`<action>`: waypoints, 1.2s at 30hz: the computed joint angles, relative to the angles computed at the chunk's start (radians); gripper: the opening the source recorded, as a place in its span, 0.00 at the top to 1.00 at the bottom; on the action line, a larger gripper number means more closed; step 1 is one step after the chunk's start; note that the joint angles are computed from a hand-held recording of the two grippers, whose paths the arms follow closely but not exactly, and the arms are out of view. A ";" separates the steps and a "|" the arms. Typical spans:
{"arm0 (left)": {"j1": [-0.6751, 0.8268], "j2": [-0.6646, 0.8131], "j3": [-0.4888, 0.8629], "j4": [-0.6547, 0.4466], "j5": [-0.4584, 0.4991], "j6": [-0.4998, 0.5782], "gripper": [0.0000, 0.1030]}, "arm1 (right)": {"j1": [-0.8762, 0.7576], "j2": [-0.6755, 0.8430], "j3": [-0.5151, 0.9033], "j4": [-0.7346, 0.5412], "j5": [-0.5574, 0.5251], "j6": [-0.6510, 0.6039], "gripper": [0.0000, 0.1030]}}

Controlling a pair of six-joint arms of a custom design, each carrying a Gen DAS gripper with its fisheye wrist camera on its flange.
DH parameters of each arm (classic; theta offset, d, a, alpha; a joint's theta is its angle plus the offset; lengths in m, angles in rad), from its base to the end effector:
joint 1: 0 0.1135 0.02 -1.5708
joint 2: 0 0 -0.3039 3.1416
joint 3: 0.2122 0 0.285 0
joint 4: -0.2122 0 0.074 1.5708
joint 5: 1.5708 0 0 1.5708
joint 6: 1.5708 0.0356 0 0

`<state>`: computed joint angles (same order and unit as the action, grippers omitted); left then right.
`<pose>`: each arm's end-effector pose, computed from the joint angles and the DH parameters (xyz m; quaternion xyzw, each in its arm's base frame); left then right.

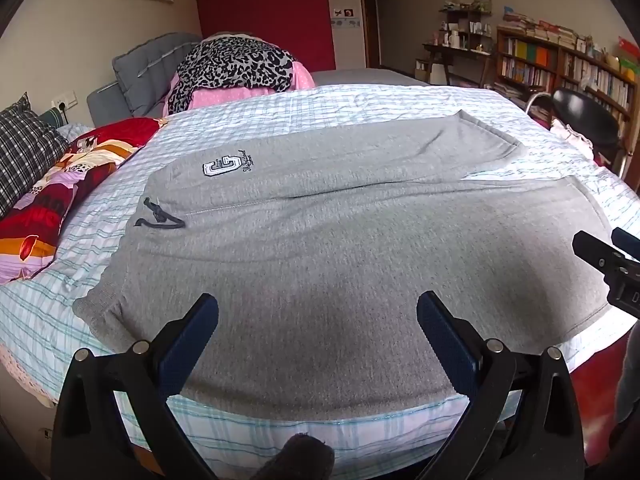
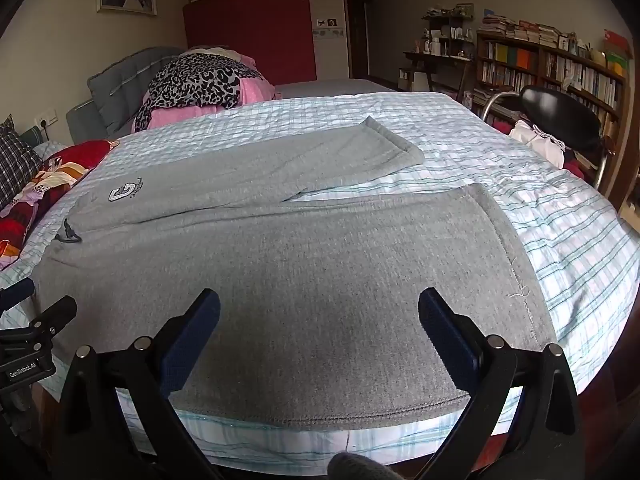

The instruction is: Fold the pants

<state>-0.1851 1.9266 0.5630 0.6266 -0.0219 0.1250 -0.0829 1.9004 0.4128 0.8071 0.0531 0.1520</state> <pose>0.3177 -0.0587 0.0644 0.1368 0.9040 -0.0022 0.4050 0.2853 -0.0256 0.0595 0.1171 0.8947 -0.0091 0.4310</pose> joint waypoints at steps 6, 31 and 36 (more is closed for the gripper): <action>0.006 0.005 0.004 -0.014 0.003 -0.013 0.05 | 0.002 0.008 0.014 -0.020 0.001 0.001 0.03; 0.070 0.086 0.113 -0.152 0.061 -0.057 0.05 | 0.001 0.054 0.049 -0.041 0.007 0.011 0.03; 0.073 0.089 0.121 -0.163 0.064 -0.056 0.05 | 0.002 0.055 0.049 -0.042 0.009 0.011 0.03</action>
<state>-0.1116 2.0161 0.6837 0.4636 0.0423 0.0688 -0.0810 1.9558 0.4621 0.7653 0.0617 0.1626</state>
